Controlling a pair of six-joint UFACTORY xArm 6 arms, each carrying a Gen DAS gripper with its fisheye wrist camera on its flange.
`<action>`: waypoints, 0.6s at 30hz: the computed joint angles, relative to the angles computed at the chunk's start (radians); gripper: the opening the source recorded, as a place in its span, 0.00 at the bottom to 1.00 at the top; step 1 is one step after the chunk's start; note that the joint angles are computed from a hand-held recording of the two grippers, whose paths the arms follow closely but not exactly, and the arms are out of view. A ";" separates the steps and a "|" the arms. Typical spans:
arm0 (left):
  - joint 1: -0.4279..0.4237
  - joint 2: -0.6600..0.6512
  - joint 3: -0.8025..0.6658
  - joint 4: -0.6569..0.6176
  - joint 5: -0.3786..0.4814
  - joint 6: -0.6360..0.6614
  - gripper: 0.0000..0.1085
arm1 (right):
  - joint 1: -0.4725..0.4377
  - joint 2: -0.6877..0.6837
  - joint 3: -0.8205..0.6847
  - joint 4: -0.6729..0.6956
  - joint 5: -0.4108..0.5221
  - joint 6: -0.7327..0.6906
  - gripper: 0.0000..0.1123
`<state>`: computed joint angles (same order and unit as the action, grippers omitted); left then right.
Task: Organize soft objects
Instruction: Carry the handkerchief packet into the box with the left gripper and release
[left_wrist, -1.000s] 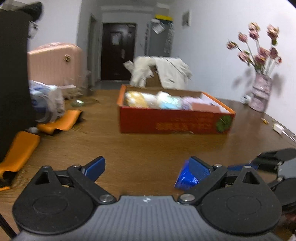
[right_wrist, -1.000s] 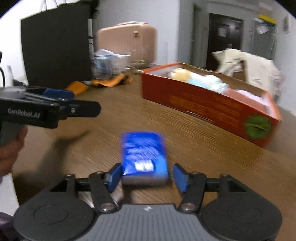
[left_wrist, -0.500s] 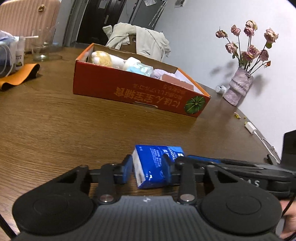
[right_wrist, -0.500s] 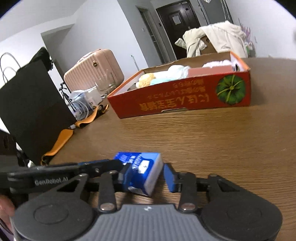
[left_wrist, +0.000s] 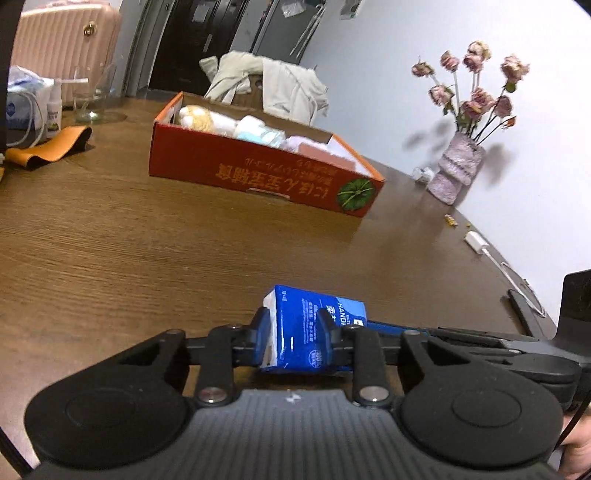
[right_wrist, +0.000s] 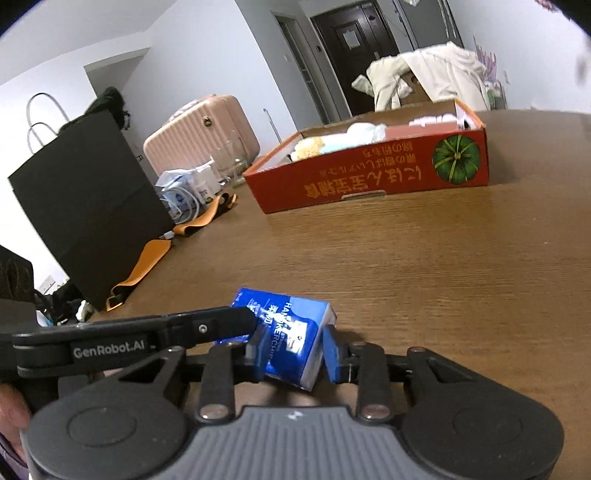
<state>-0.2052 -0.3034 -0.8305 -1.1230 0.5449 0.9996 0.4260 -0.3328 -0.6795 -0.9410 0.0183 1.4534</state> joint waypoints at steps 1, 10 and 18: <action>-0.002 -0.024 0.018 -0.007 -0.004 0.009 0.25 | 0.008 -0.014 0.000 -0.047 0.016 0.044 0.27; 0.000 -0.169 0.119 -0.041 0.015 0.048 0.25 | 0.061 -0.132 0.037 -0.249 0.100 0.262 0.25; 0.013 -0.156 0.087 -0.080 0.048 0.067 0.22 | 0.044 -0.153 0.038 -0.295 0.089 0.324 0.25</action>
